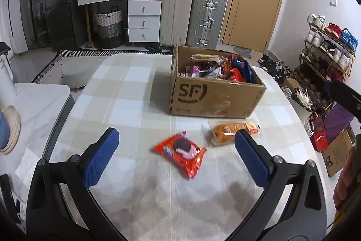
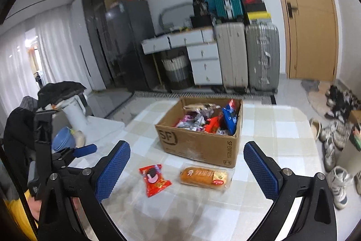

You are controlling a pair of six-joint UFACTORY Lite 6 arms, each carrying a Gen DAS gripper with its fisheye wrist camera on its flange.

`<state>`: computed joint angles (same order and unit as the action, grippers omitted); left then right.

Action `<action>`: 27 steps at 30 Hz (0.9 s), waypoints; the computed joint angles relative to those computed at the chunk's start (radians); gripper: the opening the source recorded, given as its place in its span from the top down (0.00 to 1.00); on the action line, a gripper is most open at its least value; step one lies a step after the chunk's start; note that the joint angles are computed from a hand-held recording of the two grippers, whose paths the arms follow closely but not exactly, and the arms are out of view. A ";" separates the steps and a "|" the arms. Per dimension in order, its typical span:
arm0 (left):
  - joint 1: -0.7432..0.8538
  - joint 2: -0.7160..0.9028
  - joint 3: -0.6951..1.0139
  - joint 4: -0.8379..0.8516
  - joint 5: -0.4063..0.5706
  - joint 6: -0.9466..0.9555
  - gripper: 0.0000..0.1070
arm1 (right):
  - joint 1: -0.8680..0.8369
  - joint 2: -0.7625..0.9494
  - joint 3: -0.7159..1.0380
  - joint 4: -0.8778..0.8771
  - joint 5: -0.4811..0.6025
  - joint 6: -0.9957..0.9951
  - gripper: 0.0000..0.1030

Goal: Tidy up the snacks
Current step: 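Grasp the red Oreo pack with the left gripper while the right gripper grasps the orange roll cake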

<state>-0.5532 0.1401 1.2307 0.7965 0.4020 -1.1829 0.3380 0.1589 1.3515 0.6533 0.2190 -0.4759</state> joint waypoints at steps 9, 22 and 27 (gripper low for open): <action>0.072 0.159 0.067 -0.119 -0.073 0.112 0.04 | -0.040 0.525 0.436 -0.119 0.255 0.221 0.01; 0.141 0.239 0.000 -0.271 -0.201 0.249 0.04 | 0.046 0.944 0.909 -0.591 0.360 0.612 0.01; 0.145 0.247 -0.006 -0.335 -0.212 0.311 0.04 | 0.064 1.035 1.053 -0.659 0.433 0.656 0.00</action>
